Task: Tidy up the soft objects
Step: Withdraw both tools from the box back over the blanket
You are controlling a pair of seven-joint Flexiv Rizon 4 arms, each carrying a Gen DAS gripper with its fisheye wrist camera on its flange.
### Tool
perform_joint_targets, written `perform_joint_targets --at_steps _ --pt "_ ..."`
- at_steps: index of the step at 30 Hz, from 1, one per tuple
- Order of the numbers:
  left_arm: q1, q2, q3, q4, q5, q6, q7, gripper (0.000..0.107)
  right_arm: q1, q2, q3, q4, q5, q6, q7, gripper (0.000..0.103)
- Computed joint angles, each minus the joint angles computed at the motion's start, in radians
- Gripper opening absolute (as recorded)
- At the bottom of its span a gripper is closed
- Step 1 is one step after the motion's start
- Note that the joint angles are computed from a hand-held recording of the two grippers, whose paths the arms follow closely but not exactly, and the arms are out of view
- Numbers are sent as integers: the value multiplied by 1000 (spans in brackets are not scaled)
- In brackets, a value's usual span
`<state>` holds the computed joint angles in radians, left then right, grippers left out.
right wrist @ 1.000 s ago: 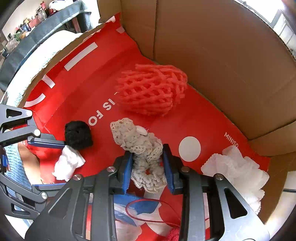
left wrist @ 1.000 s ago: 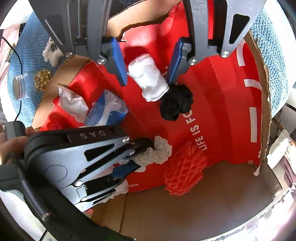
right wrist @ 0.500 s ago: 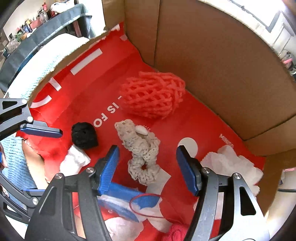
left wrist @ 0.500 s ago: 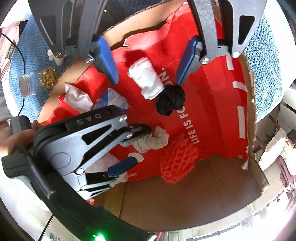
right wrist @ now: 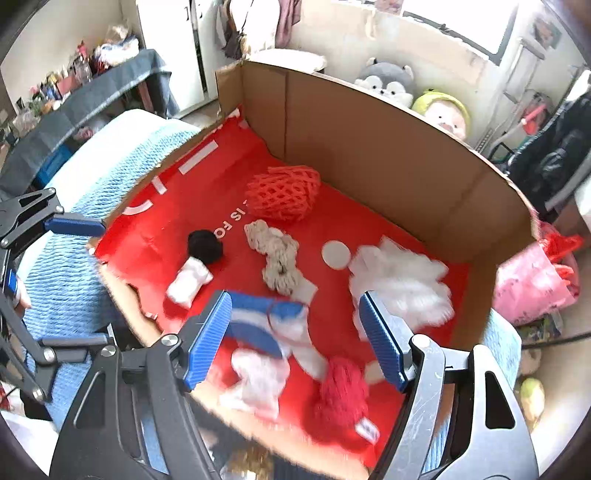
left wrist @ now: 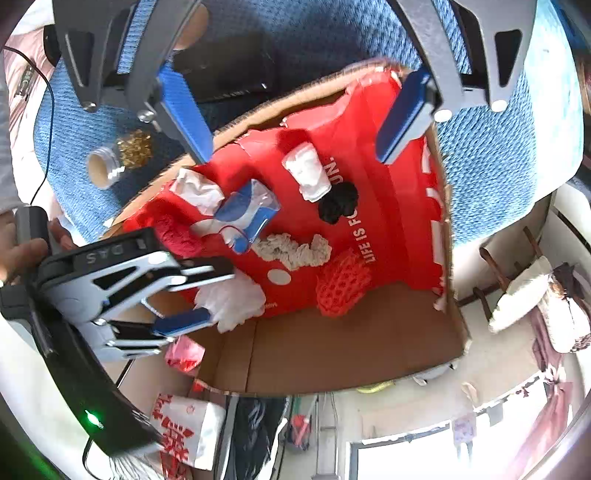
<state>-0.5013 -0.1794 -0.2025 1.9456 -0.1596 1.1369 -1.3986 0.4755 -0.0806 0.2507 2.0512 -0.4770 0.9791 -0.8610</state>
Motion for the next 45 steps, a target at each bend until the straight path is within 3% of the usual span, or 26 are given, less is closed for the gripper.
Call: perform_joint_targets --at_steps 6,11,21,28,32,39,45 --pt "-5 106 5 98 -35 70 -5 100 -16 142 33 101 -36 -4 103 77" --pt "-16 153 7 150 -14 144 -67 103 -39 272 80 198 -74 -19 186 85" --pt "-26 277 9 306 51 304 -207 103 -62 504 191 380 -96 0 384 89" --pt "108 347 -100 356 371 356 -546 103 -64 642 304 490 -162 -10 627 90" --pt "185 373 -192 365 548 355 -748 103 -46 665 364 533 -218 -34 771 92" --pt "216 362 -285 351 774 335 -1002 103 -17 610 444 568 -354 -79 1059 93" --pt "210 340 -331 313 965 281 -1226 103 4 521 447 579 -491 -84 1257 93"
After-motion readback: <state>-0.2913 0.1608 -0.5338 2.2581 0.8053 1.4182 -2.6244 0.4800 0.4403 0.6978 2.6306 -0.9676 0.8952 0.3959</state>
